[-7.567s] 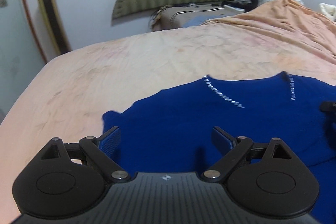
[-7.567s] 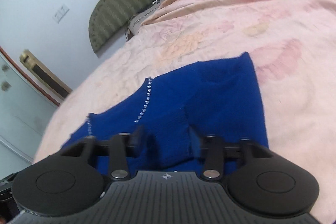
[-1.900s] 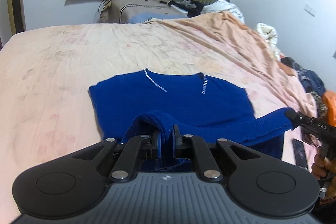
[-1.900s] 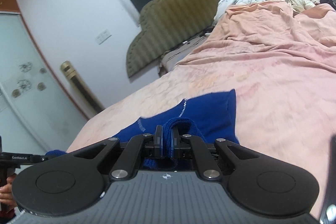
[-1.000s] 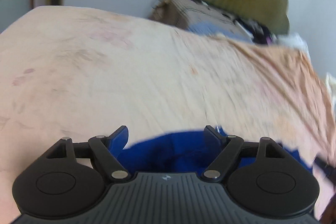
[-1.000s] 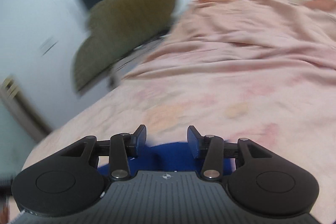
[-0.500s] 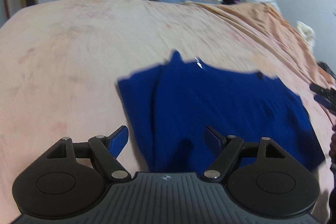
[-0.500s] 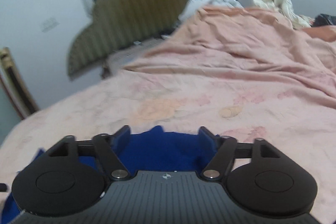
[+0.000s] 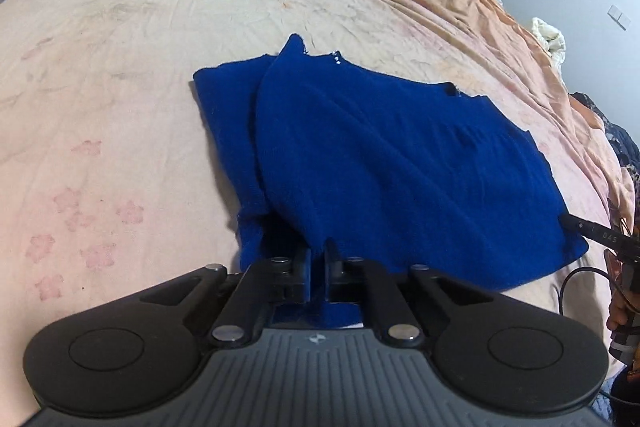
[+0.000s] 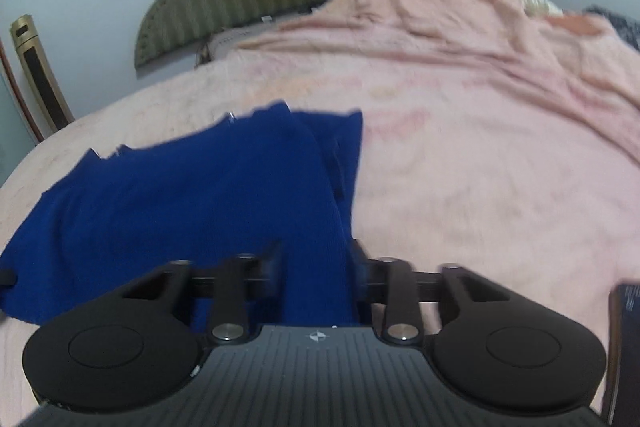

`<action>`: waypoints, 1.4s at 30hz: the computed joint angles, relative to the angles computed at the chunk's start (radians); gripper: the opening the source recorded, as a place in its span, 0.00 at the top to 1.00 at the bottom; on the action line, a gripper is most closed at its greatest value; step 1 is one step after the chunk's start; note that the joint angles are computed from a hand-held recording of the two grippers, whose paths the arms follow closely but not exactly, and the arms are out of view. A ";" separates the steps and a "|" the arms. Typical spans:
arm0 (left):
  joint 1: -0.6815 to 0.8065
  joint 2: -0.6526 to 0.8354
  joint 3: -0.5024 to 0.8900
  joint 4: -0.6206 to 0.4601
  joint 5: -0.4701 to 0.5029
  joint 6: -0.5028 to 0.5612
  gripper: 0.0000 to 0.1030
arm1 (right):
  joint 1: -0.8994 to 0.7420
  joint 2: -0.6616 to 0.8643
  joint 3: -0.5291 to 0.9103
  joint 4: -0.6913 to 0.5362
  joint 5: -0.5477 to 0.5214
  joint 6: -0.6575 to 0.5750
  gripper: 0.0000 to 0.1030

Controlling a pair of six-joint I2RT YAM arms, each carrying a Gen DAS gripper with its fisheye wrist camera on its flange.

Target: Fold small clothes

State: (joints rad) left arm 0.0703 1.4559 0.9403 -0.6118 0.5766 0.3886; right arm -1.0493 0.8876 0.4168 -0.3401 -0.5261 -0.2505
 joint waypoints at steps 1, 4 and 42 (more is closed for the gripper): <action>0.004 -0.011 -0.005 -0.002 -0.004 -0.001 0.96 | 0.000 0.004 -0.009 0.013 0.004 0.005 0.95; 0.036 -0.041 -0.005 -0.045 0.001 0.018 0.96 | -0.077 -0.023 -0.011 -0.021 -0.075 -0.002 0.95; -0.420 0.252 0.089 0.491 -0.659 -0.229 0.26 | 0.578 0.328 0.079 0.419 0.371 0.163 0.17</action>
State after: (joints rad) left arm -0.3501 1.7077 1.0293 -0.1212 -0.0825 0.1598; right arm -0.4712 1.2155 0.4955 0.0788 -0.1551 -0.0880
